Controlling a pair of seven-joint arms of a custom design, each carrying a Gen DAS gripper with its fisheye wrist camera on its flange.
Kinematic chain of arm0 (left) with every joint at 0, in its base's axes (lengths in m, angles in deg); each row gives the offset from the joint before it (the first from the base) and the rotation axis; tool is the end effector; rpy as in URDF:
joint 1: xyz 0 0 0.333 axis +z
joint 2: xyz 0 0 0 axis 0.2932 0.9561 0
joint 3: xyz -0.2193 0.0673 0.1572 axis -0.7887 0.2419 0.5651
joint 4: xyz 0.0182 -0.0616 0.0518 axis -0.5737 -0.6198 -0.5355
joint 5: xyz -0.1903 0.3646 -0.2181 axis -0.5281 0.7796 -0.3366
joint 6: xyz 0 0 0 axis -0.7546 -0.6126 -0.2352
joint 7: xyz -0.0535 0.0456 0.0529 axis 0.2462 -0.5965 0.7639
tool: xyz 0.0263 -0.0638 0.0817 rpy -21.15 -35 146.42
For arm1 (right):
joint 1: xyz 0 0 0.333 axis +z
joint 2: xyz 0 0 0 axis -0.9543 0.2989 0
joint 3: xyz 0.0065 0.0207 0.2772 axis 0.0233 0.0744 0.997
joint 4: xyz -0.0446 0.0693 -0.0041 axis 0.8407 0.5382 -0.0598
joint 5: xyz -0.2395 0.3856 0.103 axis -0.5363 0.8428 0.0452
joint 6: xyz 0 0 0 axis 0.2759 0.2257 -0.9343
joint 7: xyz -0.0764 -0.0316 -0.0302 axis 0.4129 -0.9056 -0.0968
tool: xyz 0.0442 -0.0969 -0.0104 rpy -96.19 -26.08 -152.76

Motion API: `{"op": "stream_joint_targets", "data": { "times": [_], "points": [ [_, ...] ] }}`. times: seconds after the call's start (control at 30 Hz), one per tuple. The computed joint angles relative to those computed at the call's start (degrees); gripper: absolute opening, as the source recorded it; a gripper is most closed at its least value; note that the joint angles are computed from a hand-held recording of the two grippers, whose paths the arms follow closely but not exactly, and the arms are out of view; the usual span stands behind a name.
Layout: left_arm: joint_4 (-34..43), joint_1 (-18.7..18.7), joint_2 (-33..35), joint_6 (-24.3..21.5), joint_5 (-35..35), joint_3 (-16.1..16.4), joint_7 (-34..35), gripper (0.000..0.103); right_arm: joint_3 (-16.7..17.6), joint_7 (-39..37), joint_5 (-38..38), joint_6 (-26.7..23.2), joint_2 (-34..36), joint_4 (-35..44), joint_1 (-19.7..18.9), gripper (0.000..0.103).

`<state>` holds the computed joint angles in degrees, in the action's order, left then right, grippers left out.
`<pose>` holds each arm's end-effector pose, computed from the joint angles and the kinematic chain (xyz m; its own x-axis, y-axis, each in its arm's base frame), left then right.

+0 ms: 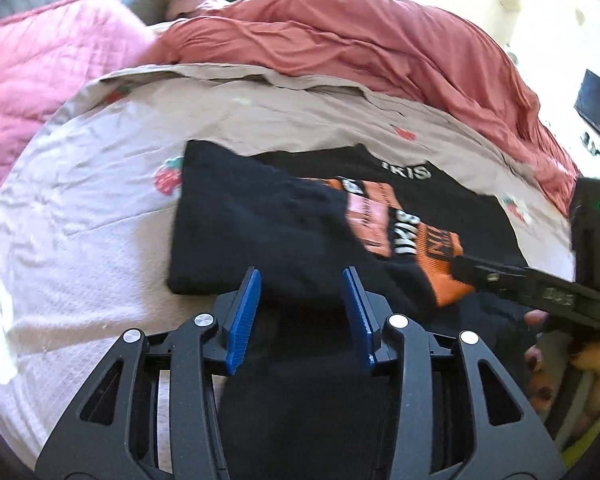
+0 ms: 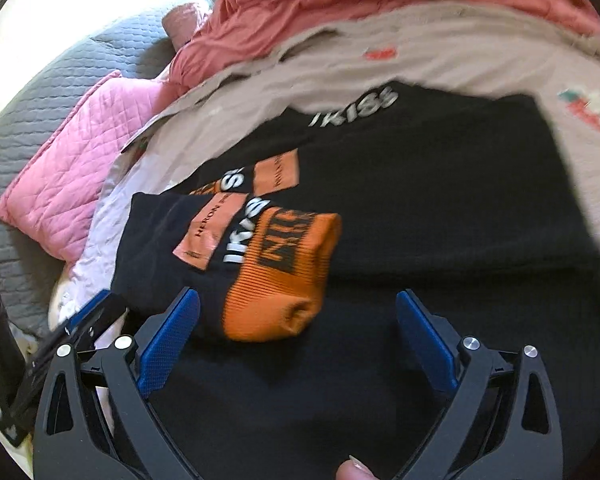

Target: Fold small clothes

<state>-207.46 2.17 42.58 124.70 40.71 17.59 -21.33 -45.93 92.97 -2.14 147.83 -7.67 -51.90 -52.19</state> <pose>0.4117 -0.3522 0.3167 0.1750 -0.9639 0.2009 -0.6824 -0.2658 -0.6810 0.5285 0.2045 0.2824 0.3203 -0.8298 -0.4570 -0.8815 -0.0843 -0.4646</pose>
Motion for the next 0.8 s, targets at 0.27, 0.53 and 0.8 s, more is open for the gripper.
{"op": "stream_joint_targets", "data": {
  "times": [0.27, 0.53, 0.8],
  "points": [
    [-2.6, 1.8, -2.3, 2.7, 1.5, -0.5, -5.4, 0.041, 0.9, -8.2, 5.4, 2.0, -0.9, 0.5, 1.4, 0.021],
    [-2.3, 1.7, -2.5, 1.6, 0.5, -0.9, -4.1, 0.041, -1.5, -21.0, 9.6, 6.0, -5.6, 0.7, 2.3, 0.019],
    [0.1, 2.0, -1.2, 0.9, -0.8, -0.8, -0.5, 0.041, -3.4, -15.1, -3.6, 12.7, -2.8, 3.3, -1.7, 0.019]
  ]
}}
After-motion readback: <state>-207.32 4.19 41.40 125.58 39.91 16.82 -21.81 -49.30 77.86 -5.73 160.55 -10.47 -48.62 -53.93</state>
